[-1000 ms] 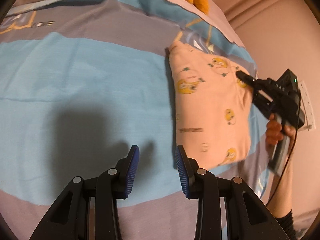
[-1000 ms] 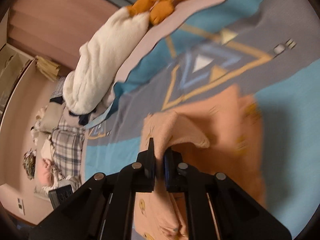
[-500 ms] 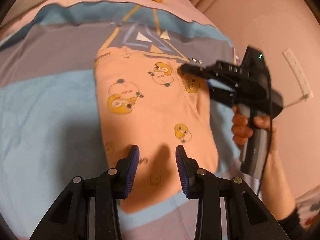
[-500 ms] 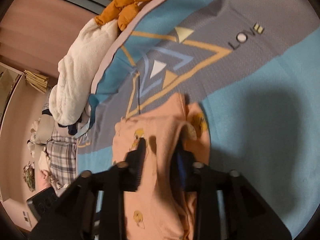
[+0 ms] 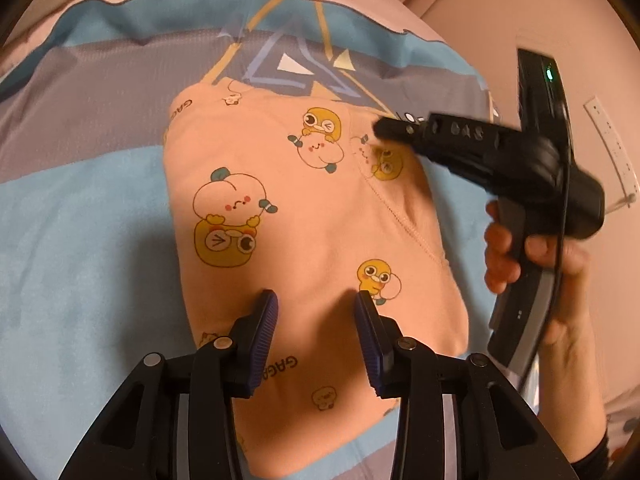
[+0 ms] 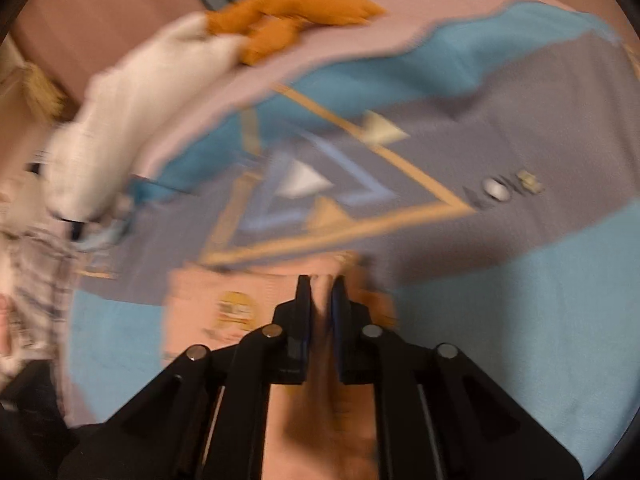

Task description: Fold small clothes

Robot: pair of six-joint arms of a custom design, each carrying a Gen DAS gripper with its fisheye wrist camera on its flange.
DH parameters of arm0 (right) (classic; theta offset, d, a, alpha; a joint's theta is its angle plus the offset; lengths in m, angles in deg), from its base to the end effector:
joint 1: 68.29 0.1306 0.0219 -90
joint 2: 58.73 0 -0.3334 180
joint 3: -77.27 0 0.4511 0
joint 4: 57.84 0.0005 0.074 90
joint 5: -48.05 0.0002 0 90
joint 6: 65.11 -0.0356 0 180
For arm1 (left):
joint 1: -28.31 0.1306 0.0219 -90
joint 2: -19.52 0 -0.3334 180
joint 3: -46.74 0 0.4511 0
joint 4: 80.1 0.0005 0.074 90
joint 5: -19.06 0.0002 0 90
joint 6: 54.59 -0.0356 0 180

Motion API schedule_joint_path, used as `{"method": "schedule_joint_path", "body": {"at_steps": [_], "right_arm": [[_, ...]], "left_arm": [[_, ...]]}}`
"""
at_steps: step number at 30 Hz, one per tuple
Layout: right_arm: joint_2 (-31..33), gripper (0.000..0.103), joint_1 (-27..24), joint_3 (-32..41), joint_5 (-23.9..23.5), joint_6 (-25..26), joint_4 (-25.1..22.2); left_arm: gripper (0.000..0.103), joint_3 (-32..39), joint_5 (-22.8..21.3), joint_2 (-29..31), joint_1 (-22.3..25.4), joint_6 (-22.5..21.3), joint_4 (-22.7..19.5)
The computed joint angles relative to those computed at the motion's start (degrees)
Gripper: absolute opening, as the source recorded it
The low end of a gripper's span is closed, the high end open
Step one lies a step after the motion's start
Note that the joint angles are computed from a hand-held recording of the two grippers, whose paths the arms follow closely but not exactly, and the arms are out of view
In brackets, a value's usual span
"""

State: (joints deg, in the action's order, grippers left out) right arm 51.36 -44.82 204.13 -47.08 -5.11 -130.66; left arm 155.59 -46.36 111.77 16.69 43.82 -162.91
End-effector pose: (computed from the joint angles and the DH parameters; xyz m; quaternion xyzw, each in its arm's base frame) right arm 0.5762 0.2531 0.4830 0.0414 0.9547 0.1694 0.2412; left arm 0.4965 -0.1177 0.4952 0.0706 0.9545 -0.2401 0.1621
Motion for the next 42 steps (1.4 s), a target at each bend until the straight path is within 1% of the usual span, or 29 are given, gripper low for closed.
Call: {"method": "schedule_joint_path", "body": {"at_steps": [2,3,4,5,6,7,8,9,11,12,14,17,19,20,21,22,24,26,28,29,30,31,32,33,35,38,40,41,42], "right_arm": [[-3.1,0.028,-0.3,-3.6,1.6,0.0,2.9],[-5.2,0.029,-0.3,-5.4,3.9,0.9,4.8],[-6.8,0.029,-0.1,-6.6,5.2,2.0,6.0],[-8.5,0.029,0.0,-7.8,5.1,3.5,7.2],[-10.2,0.029,0.1,-9.2,3.0,5.5,8.4],[-11.9,0.028,0.3,-10.5,-0.2,7.9,8.7],[-13.4,0.024,0.8,-11.6,-2.2,10.2,8.5],[-15.2,0.023,1.8,-13.2,-3.7,13.3,7.8],[-17.6,0.015,3.2,-15.7,-5.9,17.2,6.6],[-18.6,0.015,4.1,-17.0,-6.1,18.8,5.4],[-20.1,0.015,5.6,-19.5,-4.0,20.2,4.6],[-22.2,0.014,6.9,-24.0,-0.6,20.4,2.7],[-23.4,0.010,8.4,-26.4,5.1,22.7,1.4],[-24.4,0.009,8.8,-28.1,7.1,24.1,1.8],[-25.0,0.009,8.8,-29.0,7.6,24.6,2.3],[-25.4,0.009,8.7,-29.3,7.9,24.5,2.2],[-25.4,0.010,7.9,-29.1,7.4,23.1,1.0],[-26.2,0.027,7.0,-29.3,7.3,21.5,-0.2],[-28.2,0.028,5.9,-30.6,4.7,18.8,-0.4],[-29.2,0.028,5.4,-31.3,3.1,17.5,-0.3],[-30.5,0.028,5.0,-32.2,1.5,16.2,0.0],[-31.6,0.031,4.6,-32.9,0.0,15.3,0.3],[-32.5,0.041,4.5,-33.6,-0.9,14.3,0.3],[-33.7,0.056,4.3,-34.4,-2.0,12.8,0.6],[-35.0,0.069,3.8,-35.6,-2.9,11.0,1.0],[-35.8,0.069,3.2,-36.6,-5.0,8.3,1.9],[-36.0,0.073,2.2,-37.2,-8.3,5.7,2.9],[-36.2,0.076,1.5,-37.8,-10.7,3.7,4.1],[-36.1,0.080,0.9,-37.9,-12.7,2.4,4.9]], "left_arm": [[0.038,0.0,-0.2,-0.2,0.1,-0.5,-0.1],[0.038,0.0,-0.4,-0.4,0.1,-0.6,-0.1],[0.038,-0.1,-0.6,-0.8,0.1,-0.7,0.0],[0.038,-0.3,-0.8,-1.1,0.0,-0.8,0.3],[0.038,-0.9,-1.3,-2.1,-0.1,-1.4,0.9],[0.039,-1.7,-1.9,-3.2,-0.3,-2.3,1.6],[0.039,-2.5,-2.3,-4.2,-0.5,-2.9,2.1],[0.039,-3.5,-2.5,-5.4,-0.8,-3.7,2.7],[0.039,-5.1,-2.4,-7.1,-1.3,-4.5,3.7],[0.039,-6.2,-2.5,-8.0,-1.6,-4.9,4.0],[0.039,-7.6,-3.4,-8.8,-2.4,-5.7,4.6],[0.038,-11.1,-4.7,-11.0,-3.2,-6.6,5.7],[0.039,-13.1,-6.5,-11.8,-3.7,-7.7,6.5],[0.038,-14.4,-6.9,-12.6,-3.8,-8.1,6.5],[0.038,-15.5,-7.0,-13.4,-3.7,-8.5,6.9],[0.038,-16.3,-7.3,-14.1,-3.7,-9.2,7.5],[0.038,-16.6,-7.2,-15.0,-3.2,-9.7,6.9],[0.038,-16.5,-6.5,-15.5,-2.4,-9.6,5.9],[0.039,-16.8,-5.4,-16.7,-1.4,-9.3,4.7],[0.039,-17.1,-5.6,-17.4,-1.1,-8.9,4.3],[0.047,-17.3,-5.1,-17.9,-0.4,-8.3,3.6],[0.053,-17.6,-4.3,-18.4,0.2,-7.6,3.3],[0.067,-18.2,-3.5,-19.2,1.1,-6.5,3.3],[0.076,-18.6,-3.4,-19.8,1.8,-5.5,3.5],[0.077,-19.3,-2.9,-20.5,2.9,-3.9,4.1],[0.078,-19.5,-1.2,-20.3,4.4,-1.3,4.1],[0.085,-19.3,1.2,-19.3,5.3,1.0,4.4],[0.092,-19.3,2.7,-18.9,5.7,2.1,4.7],[0.096,-19.4,4.6,-18.4,6.1,3.5,5.3]]}}
